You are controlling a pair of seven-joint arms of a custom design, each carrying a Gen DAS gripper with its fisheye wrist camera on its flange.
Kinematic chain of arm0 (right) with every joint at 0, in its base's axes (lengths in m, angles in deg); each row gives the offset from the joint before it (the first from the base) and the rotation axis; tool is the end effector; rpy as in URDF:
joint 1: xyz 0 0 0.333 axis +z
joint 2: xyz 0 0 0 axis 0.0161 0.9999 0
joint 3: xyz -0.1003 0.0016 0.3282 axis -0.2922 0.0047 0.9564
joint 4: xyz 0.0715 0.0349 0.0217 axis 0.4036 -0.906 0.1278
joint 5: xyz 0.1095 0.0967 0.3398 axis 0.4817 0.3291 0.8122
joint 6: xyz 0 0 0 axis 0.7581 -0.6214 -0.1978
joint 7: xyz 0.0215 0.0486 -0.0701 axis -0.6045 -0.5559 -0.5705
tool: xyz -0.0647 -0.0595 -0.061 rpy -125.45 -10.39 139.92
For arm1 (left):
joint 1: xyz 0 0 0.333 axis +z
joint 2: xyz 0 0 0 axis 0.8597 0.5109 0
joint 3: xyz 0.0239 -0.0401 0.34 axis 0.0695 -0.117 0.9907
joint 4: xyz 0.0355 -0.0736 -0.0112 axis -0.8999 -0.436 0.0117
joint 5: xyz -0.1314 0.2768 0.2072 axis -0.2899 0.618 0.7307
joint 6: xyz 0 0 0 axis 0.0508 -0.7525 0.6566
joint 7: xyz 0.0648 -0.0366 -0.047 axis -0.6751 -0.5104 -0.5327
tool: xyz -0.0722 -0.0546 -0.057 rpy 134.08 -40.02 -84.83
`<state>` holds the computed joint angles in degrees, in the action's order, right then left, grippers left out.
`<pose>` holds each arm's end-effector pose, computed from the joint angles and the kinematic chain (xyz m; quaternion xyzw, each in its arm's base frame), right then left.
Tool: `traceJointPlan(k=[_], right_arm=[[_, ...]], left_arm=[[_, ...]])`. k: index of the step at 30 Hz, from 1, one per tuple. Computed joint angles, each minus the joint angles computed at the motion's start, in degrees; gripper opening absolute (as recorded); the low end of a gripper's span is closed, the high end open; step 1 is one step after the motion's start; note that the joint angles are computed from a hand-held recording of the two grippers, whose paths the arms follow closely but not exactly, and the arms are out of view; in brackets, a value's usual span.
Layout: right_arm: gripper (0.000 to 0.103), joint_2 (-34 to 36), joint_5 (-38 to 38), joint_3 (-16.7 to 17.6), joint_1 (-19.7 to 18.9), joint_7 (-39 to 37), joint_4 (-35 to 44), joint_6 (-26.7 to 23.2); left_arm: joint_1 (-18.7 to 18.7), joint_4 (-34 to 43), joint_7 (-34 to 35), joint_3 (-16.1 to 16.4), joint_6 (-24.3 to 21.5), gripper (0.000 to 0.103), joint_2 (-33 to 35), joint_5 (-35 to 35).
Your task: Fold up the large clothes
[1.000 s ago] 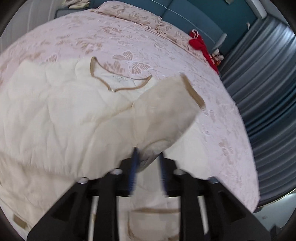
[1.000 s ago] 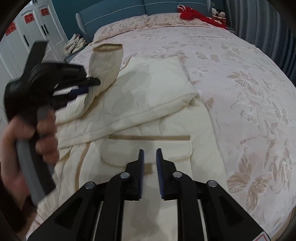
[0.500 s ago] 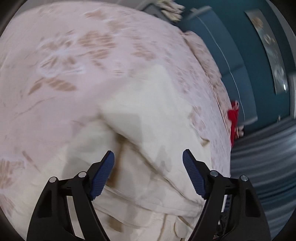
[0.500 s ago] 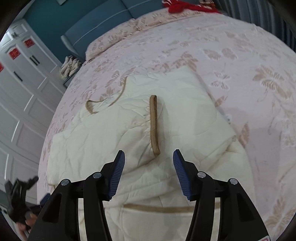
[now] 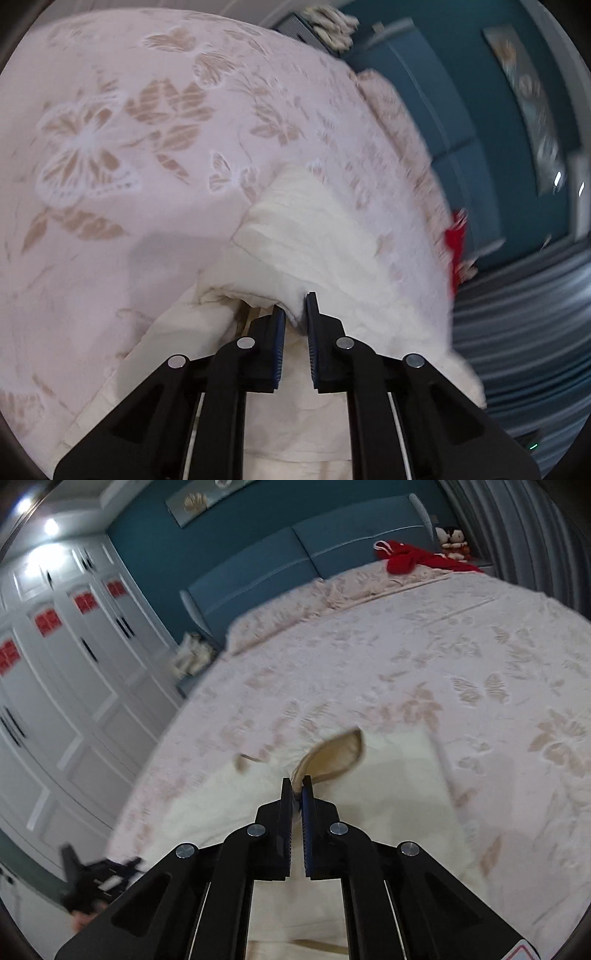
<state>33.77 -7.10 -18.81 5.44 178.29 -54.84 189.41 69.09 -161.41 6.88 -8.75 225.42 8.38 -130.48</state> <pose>0.6559 0.0963 0.5031 -0.5735 0.7082 -0.1382 0.3878 0.6340 0.0207 0.4419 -0.8411 0.3539 -0.4091 0.0007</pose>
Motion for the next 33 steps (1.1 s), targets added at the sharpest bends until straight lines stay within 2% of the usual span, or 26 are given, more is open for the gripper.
traceJointPlan(k=[1, 3, 5, 9, 13, 14, 16, 17, 18, 19, 20, 21, 23, 27, 28, 30, 32, 33], right_arm=[[0.004, 1.37, -3.52, -3.41, 2.25, 4.64, 0.02, -2.22], [0.004, 3.9, -8.89, -7.16, 4.49, 10.63, 0.04, -6.14], [0.004, 5.5, -10.79, -7.09, 4.04, 12.47, -0.45, -7.53], [0.003, 6.8, -13.03, -6.59, 3.72, 14.46, -0.92, -6.45], [0.006, 5.51, -12.34, -4.89, 2.15, 14.57, -2.42, -5.83], [0.007, 3.79, -13.87, -6.51, 3.46, 16.77, -3.78, -5.68], [0.012, 0.88, -19.91, -11.27, 7.64, 22.63, -6.93, -2.68], [0.014, -1.54, -27.35, -15.31, 11.2, 29.37, -9.68, 0.3], [0.015, -2.53, -31.32, -17.35, 13.16, 32.89, -10.79, 1.75], [0.015, -3.39, -32.62, -17.39, 13.73, 33.5, -11.46, 2.99], [0.014, -3.49, -31.6, -15.42, 12.58, 31.83, -11.12, 3.11], [0.014, -3.03, -29.99, -11.46, 10.04, 28.7, -9.86, 2.44], [0.011, -0.81, -26.86, -5.46, 7.52, 21.68, -6.06, 0.23], [0.01, 5.09, -26.36, -2.92, 9.04, 15.31, 2.02, -6.08], [0.009, 6.51, -26.45, -3.12, 9.63, 14.51, 3.71, -7.98], [0.008, 8.14, -27.45, -4.97, 11.14, 15.1, 4.86, -10.02], [0.003, 8.08, -26.38, -5.09, 10.69, 15.2, 3.26, -9.41], [0.0, 7.88, -24.19, -3.84, 9.02, 13.89, 1.99, -8.23]], left_arm=[[-1.13, 0.23, -3.22, 1.13, -0.98, 0.009, 0.84, 3.01], [-1.3, -0.45, -6.05, 1.26, -2.15, 0.009, 1.73, 4.69], [-1.32, -1.57, -6.27, 0.72, -1.41, 0.009, 2.04, 5.52], [-1.72, -3.4, -5.27, 0.37, 1.35, 0.011, 2.49, 9.02], [-4.69, -4.11, -9.84, 3.65, 1.35, 0.012, 1.99, 21.93], [-5.25, -4.86, -10.91, 4.54, 0.8, 0.013, 0.64, 25.32], [-4.42, -7.68, -10.19, 4.11, 1.75, 0.018, -3.07, 27.66], [-4.55, -8.74, -10.97, 4.68, 2.38, 0.017, -4.53, 29.11], [-5.89, -11.42, -14.37, 6.76, 4.47, 0.017, -7.43, 32.97], [-6.19, -12.49, -16.28, 7.58, 5.7, 0.017, -8.67, 35.05], [-6.55, -12.84, -18.78, 8.5, 6.48, 0.017, -9.15, 37.54], [-7.36, -12.6, -23.05, 10.11, 6.93, 0.017, -9.3, 41.5], [-6.61, -9.68, -23.95, 9.7, 5.4, 0.017, -7.21, 43.19], [-7.98, -3.12, -29.33, 10.63, 0.32, 0.017, -0.68, 49.97], [-9.64, -2.18, -32.01, 12.35, -1.02, 0.017, 0.53, 53.54], [-10.76, -2.01, -34.48, 13.56, -1.74, 0.017, 1.58, 57.85], [-10.51, -2.96, -35.26, 13.32, -0.97, 0.017, 1.96, 59.9], [-10.12, -3.25, -35.28, 12.96, -0.59, 0.016, 2.08, 60.23]])
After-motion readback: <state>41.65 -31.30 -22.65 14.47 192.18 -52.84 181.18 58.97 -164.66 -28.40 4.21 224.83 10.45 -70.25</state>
